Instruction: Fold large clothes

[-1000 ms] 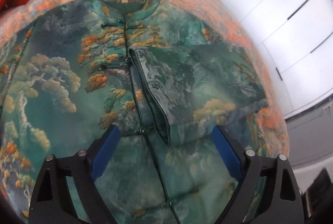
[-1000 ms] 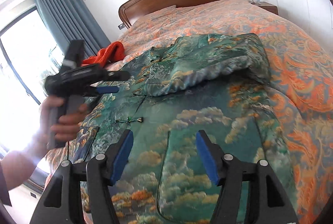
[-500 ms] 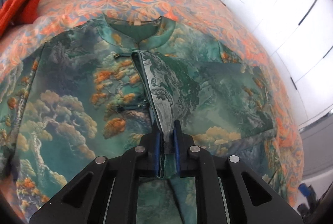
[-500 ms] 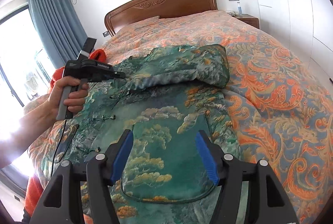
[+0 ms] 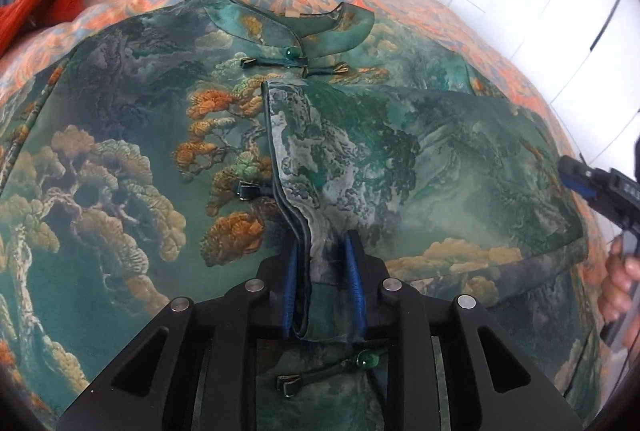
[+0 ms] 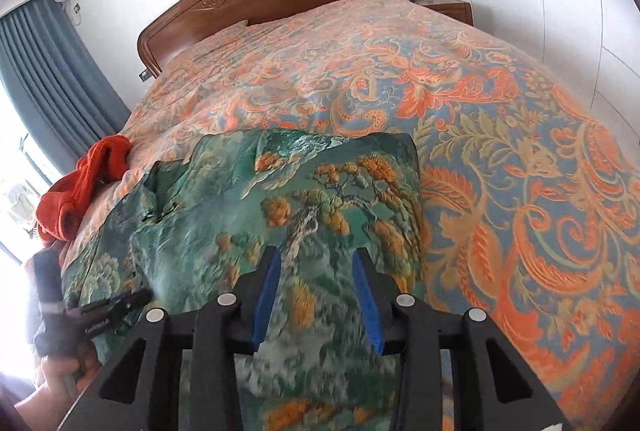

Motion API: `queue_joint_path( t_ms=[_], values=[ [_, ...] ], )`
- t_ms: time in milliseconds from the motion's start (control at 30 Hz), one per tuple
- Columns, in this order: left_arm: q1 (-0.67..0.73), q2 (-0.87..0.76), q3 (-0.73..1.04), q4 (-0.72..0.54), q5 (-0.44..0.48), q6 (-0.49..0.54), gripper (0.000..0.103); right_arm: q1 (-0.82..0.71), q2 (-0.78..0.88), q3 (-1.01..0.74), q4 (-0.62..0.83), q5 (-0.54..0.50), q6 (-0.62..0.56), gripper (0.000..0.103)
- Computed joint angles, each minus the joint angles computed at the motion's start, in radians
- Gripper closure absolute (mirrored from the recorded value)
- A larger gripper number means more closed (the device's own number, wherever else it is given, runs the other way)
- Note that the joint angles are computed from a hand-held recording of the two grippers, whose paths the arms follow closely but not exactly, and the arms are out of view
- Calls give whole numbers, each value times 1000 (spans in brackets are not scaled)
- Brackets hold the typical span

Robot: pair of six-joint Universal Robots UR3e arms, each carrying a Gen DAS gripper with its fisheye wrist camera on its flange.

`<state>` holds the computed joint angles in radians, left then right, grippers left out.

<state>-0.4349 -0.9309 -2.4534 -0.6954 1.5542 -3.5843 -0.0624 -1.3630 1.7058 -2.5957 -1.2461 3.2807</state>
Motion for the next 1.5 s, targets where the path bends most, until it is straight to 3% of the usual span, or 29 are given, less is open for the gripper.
queue_joint_path(
  t_ms=[100, 167, 333, 433, 533, 733, 867, 933, 967, 1067, 1100, 1200, 1300, 1433, 1500],
  values=[
    [16, 20, -48, 45, -20, 1, 78, 9, 215, -228, 165, 9, 15, 70],
    [13, 13, -60, 70, -18, -1, 78, 10, 321, -367, 288, -3, 31, 79],
    [-58, -6, -79, 122, 50, -33, 78, -17, 426, -556, 336, 15, 158, 81],
    [-60, 2, -85, 122, 54, -34, 78, -32, 439, -577, 342, 62, 170, 76],
    [-79, -22, -82, 141, 68, -47, 78, -43, 379, -497, 374, 86, 99, 78],
    [-104, -66, -57, 144, 101, -53, 78, -89, 29, -65, 305, 102, -34, 78],
    [-171, -152, 18, 119, 176, -81, 77, -103, -109, 104, 283, 86, -66, 78],
    [-219, -186, 75, 71, 232, -102, 74, -102, -140, 136, 284, 59, -64, 78],
    [-245, -193, 107, 31, 267, -116, 66, -98, -161, 146, 301, 49, -48, 78],
    [-324, -147, 168, -97, 354, -178, 26, -75, -282, 196, 354, 2, -37, 73],
    [-352, -118, 172, -124, 371, -197, 21, -79, -333, 232, 354, 7, -47, 73],
    [-434, -13, 191, -244, 391, -249, 20, -75, -553, 364, 362, 6, -56, 68],
    [-587, 39, 242, -392, 464, -381, 17, 12, -734, 453, 350, -82, -25, 61],
    [-867, 25, 343, -618, 598, -667, 13, 200, -881, 512, 359, -239, 75, 56],
    [-1031, -35, 436, -792, 671, -862, 11, 294, -939, 532, 376, -306, 142, 55]
  ],
)
